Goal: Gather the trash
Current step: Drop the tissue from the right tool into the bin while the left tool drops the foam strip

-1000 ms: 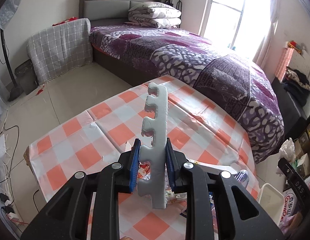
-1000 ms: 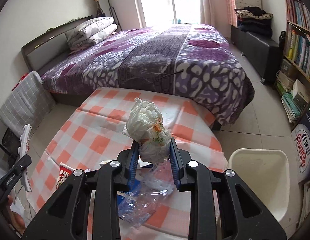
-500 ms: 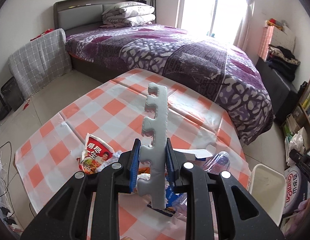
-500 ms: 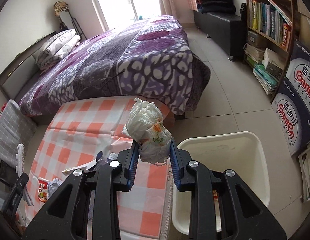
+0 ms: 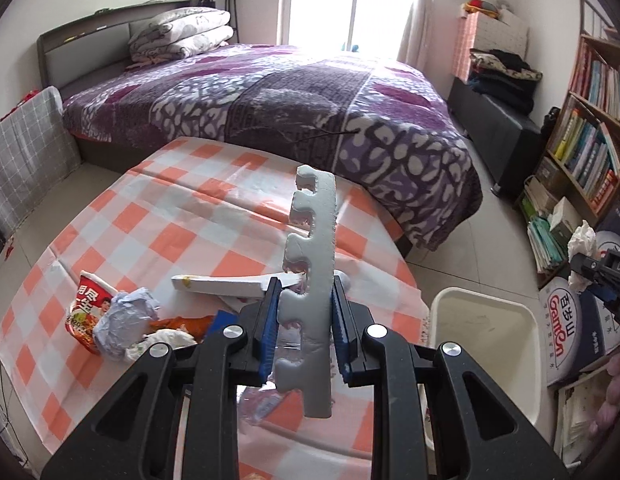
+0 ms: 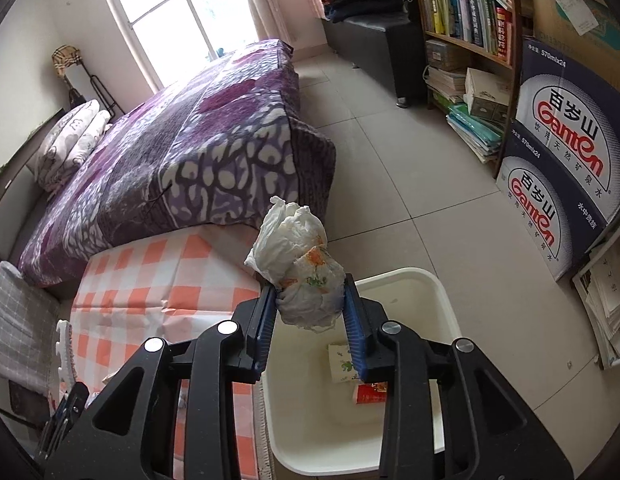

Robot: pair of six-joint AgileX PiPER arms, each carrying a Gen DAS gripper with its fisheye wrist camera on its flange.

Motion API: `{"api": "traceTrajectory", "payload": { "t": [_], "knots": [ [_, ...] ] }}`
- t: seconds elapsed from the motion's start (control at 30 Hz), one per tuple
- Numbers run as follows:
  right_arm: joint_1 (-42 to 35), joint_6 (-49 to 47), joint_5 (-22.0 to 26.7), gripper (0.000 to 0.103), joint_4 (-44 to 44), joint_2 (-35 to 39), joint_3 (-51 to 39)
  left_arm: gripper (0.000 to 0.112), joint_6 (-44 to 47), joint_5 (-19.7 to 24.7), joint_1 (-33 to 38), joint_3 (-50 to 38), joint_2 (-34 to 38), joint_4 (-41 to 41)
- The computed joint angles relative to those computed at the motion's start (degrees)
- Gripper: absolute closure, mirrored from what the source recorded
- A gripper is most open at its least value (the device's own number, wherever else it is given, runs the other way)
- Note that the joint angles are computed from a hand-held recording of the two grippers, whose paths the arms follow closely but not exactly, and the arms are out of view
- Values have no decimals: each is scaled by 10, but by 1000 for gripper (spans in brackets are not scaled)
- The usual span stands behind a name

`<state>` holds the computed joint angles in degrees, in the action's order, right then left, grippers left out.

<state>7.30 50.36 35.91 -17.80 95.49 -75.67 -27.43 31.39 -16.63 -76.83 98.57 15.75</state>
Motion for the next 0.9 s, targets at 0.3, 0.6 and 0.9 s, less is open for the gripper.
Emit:
{"api": "traceTrajectory", "payload": {
  "t": [0.3, 0.6, 0.9],
  "knots": [
    [-80, 7, -14, 38, 38, -27, 28, 88, 27, 29, -95, -87, 71, -42],
    [-149, 9, -38, 23, 78, -54, 54, 87, 96, 74, -150, -170, 140, -125],
    [-183, 15, -57, 16, 100, -65, 71, 59, 222, 105, -141, -203, 168, -290]
  ]
}}
